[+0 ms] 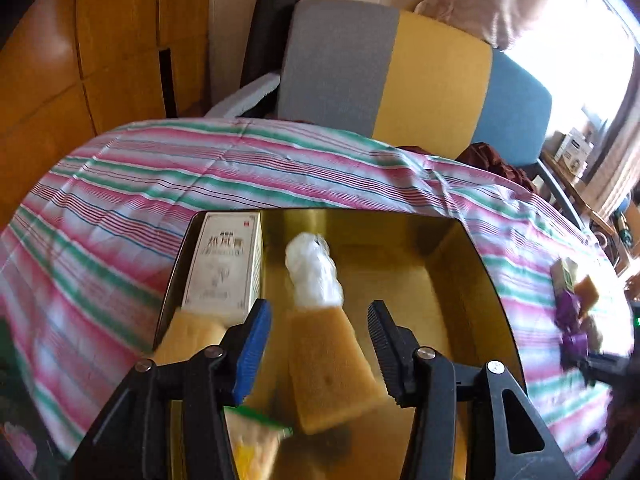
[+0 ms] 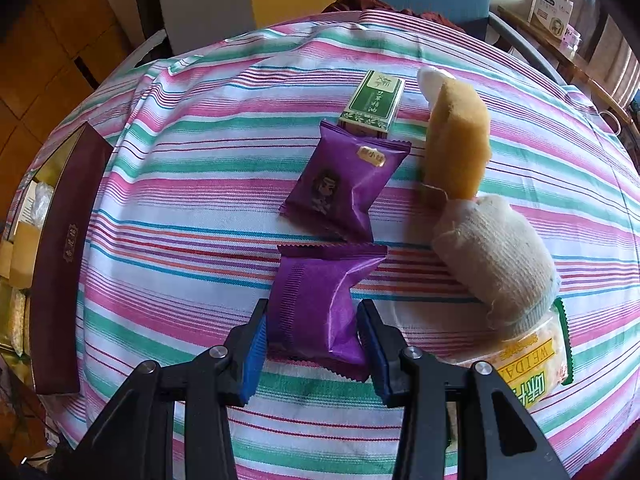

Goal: Organize objects
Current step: 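Carry the wrapped item into the gold tray and release it with the left gripper, then carry a purple packet into the tray and release it with the right gripper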

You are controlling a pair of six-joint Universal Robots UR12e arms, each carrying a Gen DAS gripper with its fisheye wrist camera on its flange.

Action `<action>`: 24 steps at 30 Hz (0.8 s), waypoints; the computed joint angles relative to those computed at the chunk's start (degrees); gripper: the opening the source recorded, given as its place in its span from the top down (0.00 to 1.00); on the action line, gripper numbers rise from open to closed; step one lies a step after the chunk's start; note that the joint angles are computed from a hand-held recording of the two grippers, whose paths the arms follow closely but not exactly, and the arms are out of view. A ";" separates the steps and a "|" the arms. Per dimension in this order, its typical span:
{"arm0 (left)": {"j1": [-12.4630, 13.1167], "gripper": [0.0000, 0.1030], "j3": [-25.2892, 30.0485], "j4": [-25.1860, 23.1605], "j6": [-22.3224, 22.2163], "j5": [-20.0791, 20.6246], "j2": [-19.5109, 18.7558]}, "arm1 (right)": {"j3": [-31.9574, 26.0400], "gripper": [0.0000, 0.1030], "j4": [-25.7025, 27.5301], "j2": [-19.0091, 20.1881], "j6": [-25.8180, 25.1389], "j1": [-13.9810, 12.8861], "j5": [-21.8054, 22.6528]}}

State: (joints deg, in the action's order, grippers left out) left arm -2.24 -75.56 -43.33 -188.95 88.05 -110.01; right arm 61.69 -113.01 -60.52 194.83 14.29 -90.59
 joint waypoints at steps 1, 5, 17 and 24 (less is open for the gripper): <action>-0.23 0.50 -1.17 1.02 0.22 0.41 0.77 | 0.04 0.58 -0.29 0.02 -0.07 0.10 -0.40; -0.71 0.50 -4.53 3.40 0.92 1.08 3.15 | 0.04 0.58 -1.04 0.10 0.39 0.42 -1.83; -0.32 0.47 -8.98 6.20 1.63 0.40 6.25 | -7.94 0.58 -6.87 3.67 0.20 3.31 3.45; 1.40 0.40 -10.43 4.91 -0.90 -1.65 7.53 | -22.29 0.58 -2.93 11.66 -3.78 6.52 10.70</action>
State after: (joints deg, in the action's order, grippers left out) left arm -0.83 -85.99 -38.42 -189.85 86.40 -102.48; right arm 39.40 -115.94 -48.87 191.05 20.81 -79.89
